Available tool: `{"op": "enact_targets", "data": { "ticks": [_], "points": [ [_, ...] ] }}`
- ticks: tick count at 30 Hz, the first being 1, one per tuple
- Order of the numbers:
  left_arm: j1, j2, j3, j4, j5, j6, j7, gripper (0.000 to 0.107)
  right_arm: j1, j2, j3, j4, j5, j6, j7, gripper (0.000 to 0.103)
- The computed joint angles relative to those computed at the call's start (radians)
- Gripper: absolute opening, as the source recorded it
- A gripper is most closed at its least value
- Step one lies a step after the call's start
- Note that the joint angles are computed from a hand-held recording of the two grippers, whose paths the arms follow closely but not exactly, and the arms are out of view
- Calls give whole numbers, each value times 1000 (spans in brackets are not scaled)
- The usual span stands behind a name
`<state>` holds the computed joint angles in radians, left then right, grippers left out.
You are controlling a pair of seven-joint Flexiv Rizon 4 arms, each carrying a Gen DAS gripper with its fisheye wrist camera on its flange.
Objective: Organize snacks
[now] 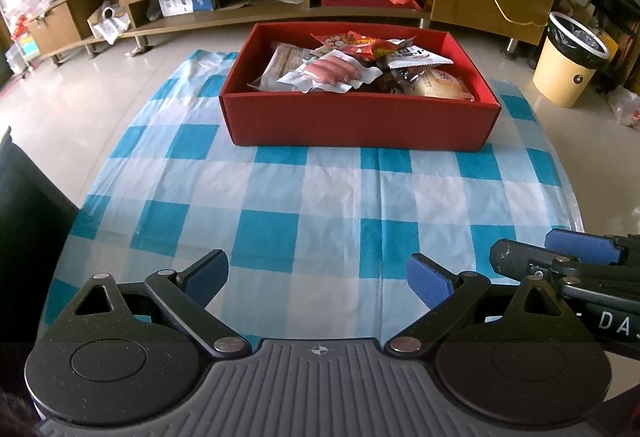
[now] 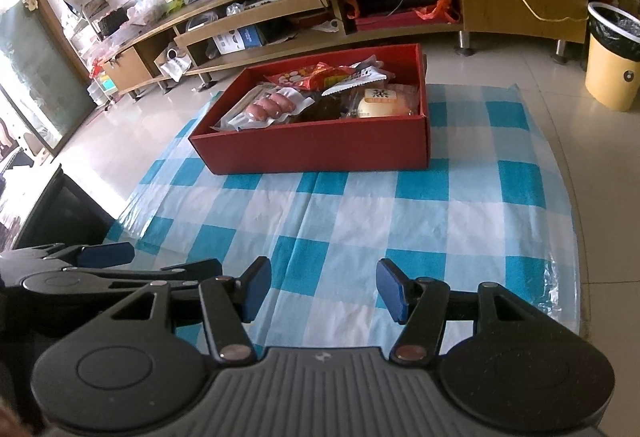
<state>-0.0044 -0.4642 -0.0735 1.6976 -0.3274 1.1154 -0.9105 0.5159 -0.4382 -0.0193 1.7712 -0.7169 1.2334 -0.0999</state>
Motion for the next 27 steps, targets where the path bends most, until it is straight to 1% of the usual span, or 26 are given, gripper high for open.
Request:
{"op": "enact_targets", "data": {
  "ticks": [27],
  "points": [
    [-4,-2,8,-1,22,5,-15,98,5,-4,2,2,5,1,-7,56]
  ]
}}
